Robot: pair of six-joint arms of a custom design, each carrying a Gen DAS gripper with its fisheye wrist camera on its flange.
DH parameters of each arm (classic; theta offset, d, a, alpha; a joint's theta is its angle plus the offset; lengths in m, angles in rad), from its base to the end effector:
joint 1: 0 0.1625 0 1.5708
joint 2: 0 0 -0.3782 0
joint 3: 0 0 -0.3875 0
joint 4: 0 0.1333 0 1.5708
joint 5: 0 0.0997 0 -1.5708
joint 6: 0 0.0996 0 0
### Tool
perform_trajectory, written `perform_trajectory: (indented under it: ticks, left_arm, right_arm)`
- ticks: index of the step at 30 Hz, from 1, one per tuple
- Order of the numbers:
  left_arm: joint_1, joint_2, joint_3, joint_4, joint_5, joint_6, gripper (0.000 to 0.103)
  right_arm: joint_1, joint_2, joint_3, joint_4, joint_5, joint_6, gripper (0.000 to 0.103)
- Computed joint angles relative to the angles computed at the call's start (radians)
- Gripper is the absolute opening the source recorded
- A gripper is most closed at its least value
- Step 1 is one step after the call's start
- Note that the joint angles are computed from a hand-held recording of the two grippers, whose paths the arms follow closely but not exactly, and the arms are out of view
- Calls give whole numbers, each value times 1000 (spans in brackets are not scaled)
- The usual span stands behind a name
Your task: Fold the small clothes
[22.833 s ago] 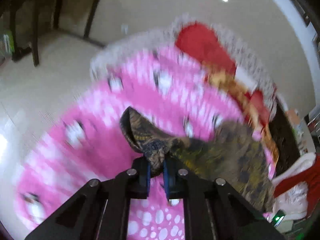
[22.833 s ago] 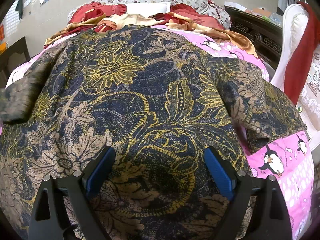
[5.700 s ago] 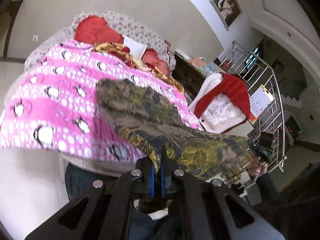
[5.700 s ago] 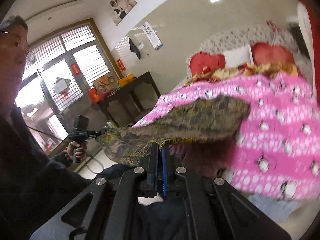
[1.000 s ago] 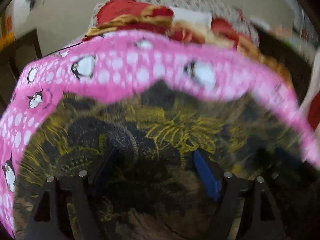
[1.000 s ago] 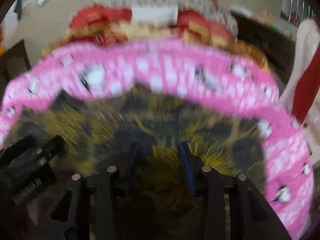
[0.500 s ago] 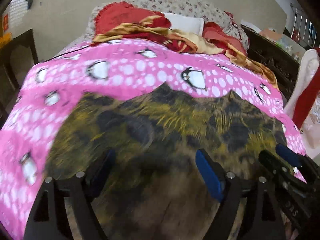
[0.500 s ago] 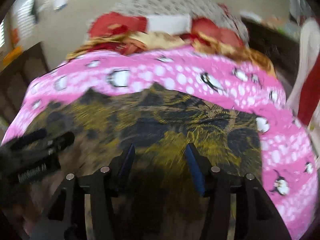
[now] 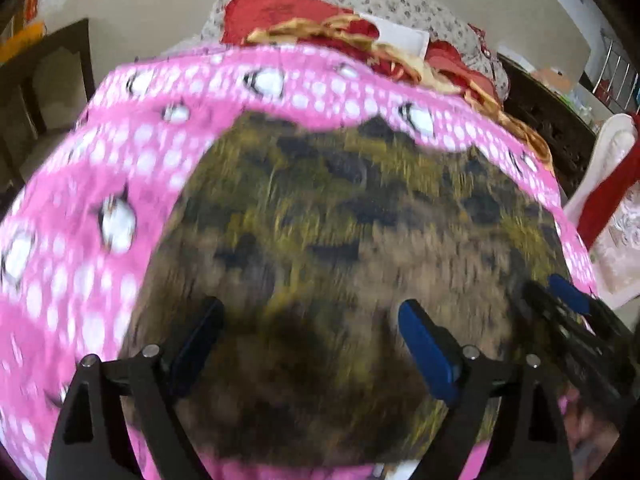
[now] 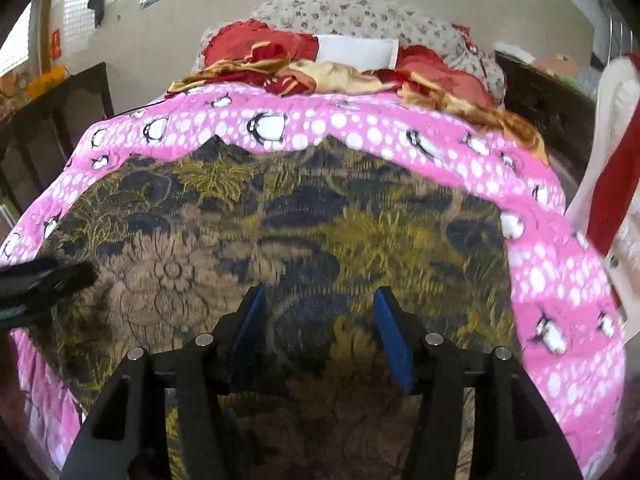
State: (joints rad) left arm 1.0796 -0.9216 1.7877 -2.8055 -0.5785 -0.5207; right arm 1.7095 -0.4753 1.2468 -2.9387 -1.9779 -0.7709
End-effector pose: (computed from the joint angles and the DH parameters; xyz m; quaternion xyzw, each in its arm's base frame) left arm -0.0883 -0.6245 0.1537 -0.1000 0.8631 -0.3678 0.3312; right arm 0.1964 -0.7278 0.0457 0.3579 -0.8671 0.2134 0.2731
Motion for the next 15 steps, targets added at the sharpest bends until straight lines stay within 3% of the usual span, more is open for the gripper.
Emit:
perform_trajectory:
  ticks: [5,7,10,15]
  left_arm:
    - [-18,-20,62,-87,-14,47,91]
    - [-44,-83,151,-193,-54,44,91]
    - [-102,-155,280,-254,-14,-17,91]
    - [-105,-188,396,-420,-115,-19,92]
  right_arm:
    - [-7,6,18,-41,10,-16,63]
    - [-15,-1,31,-52,34,-14,64]
    - [-21,-2,39,-67,50,-21,66]
    - [-19,1,41,-73,46,-40,70]
